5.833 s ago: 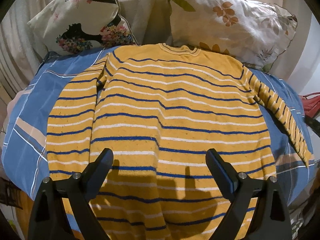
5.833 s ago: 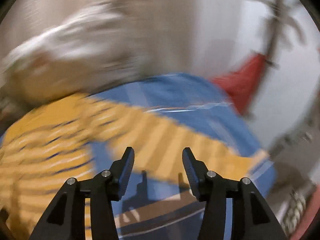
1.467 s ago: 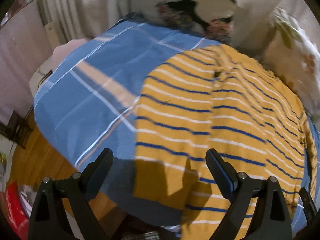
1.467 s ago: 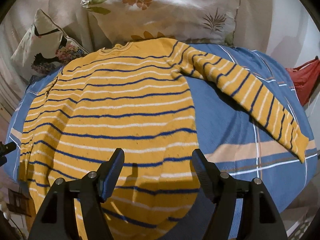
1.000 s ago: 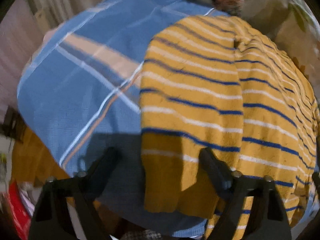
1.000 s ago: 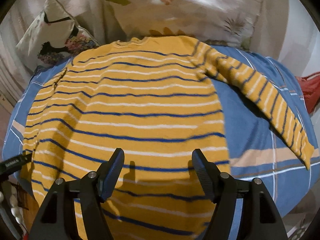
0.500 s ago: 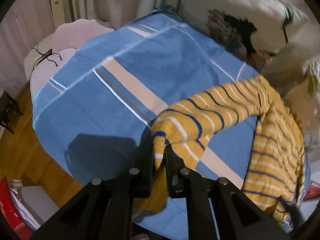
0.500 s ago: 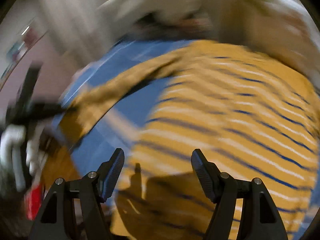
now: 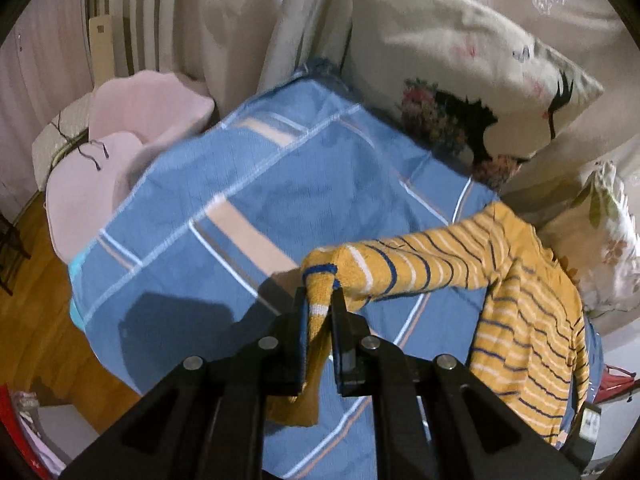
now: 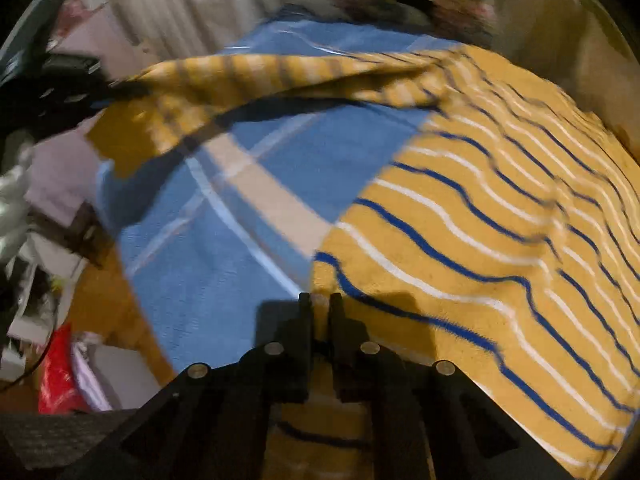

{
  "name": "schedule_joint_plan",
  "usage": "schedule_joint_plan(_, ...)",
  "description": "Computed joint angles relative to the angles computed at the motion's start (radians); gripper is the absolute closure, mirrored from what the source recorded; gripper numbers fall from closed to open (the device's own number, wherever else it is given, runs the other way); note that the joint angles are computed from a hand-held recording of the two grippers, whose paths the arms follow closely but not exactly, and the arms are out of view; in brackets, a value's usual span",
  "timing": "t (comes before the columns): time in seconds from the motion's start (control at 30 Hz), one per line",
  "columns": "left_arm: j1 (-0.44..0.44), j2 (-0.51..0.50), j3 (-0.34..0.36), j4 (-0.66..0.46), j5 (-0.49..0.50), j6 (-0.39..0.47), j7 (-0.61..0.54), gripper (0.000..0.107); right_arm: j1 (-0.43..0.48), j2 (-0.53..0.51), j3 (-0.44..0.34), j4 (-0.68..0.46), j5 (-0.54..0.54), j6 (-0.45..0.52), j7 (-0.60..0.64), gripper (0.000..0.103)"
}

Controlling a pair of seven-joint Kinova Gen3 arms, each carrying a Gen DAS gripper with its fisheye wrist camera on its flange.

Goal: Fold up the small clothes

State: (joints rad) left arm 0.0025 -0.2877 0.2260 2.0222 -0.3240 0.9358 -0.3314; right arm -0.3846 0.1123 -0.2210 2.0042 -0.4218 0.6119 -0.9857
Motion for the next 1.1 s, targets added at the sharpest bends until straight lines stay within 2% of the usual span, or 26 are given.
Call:
schedule_joint_plan(0.1,-0.008,-0.003,-0.013,-0.012,-0.015,0.019,-0.023,0.098,-0.036,0.027,-0.012,-0.009,0.016,-0.007,0.001,0.094)
schedule_joint_plan(0.17,-0.012,-0.005,-0.027,-0.017,-0.016,0.021,-0.046,0.098,-0.022,0.058,-0.013,-0.018,-0.001,0.000,0.016,0.091)
schedule_joint_plan(0.2,-0.012,-0.005,-0.033,-0.018,-0.014,0.020,-0.052,0.098,0.013,0.068,-0.026,-0.028,-0.034,0.012,0.020,0.088)
schedule_joint_plan(0.27,-0.015,-0.004,-0.032,-0.020,-0.019,0.019,-0.060,0.098,0.061,0.092,-0.020,-0.049,-0.109,0.048,0.068,0.073)
schedule_joint_plan(0.3,-0.016,-0.002,-0.034,-0.022,-0.017,0.017,-0.068,0.098,0.087,0.088,-0.021,-0.043,-0.141,0.062,0.098,0.067)
schedule_joint_plan(0.4,-0.009,0.000,-0.015,-0.042,-0.027,0.017,-0.085,0.098,0.131,0.052,0.001,-0.031,-0.184,0.070,0.141,0.064)
schedule_joint_plan(0.47,0.004,0.004,0.000,-0.062,-0.035,0.020,-0.100,0.098,0.146,-0.001,0.035,-0.010,-0.173,0.052,0.116,0.059)
schedule_joint_plan(0.63,0.058,0.037,0.040,-0.135,-0.018,-0.016,-0.143,0.098,0.200,-0.054,0.111,0.014,-0.214,-0.001,0.052,0.059)
schedule_joint_plan(0.73,0.110,0.107,0.070,-0.200,-0.012,-0.061,-0.148,0.098,0.252,-0.062,0.157,0.019,-0.247,-0.010,0.024,0.059)
schedule_joint_plan(0.83,0.185,0.213,0.087,-0.296,-0.007,-0.107,-0.157,0.098,0.339,-0.075,0.213,0.029,-0.309,0.014,0.055,0.059)
schedule_joint_plan(0.93,0.317,0.344,0.057,-0.419,-0.031,-0.148,-0.155,0.098,0.425,-0.083,0.268,0.032,-0.351,0.041,0.090,0.059)
schedule_joint_plan(1.0,0.374,0.437,0.064,-0.501,-0.024,-0.192,-0.188,0.097,0.480,-0.086,0.303,0.032,-0.366,0.052,0.109,0.059)
schedule_joint_plan(1.03,0.384,0.482,0.070,-0.544,0.003,-0.195,-0.226,0.097,0.502,-0.086,0.314,0.031,-0.368,0.057,0.111,0.059)
schedule_joint_plan(1.1,0.356,0.574,0.136,-0.609,0.084,-0.217,-0.308,0.095,0.551,-0.078,0.339,0.026,-0.373,0.073,0.127,0.058)
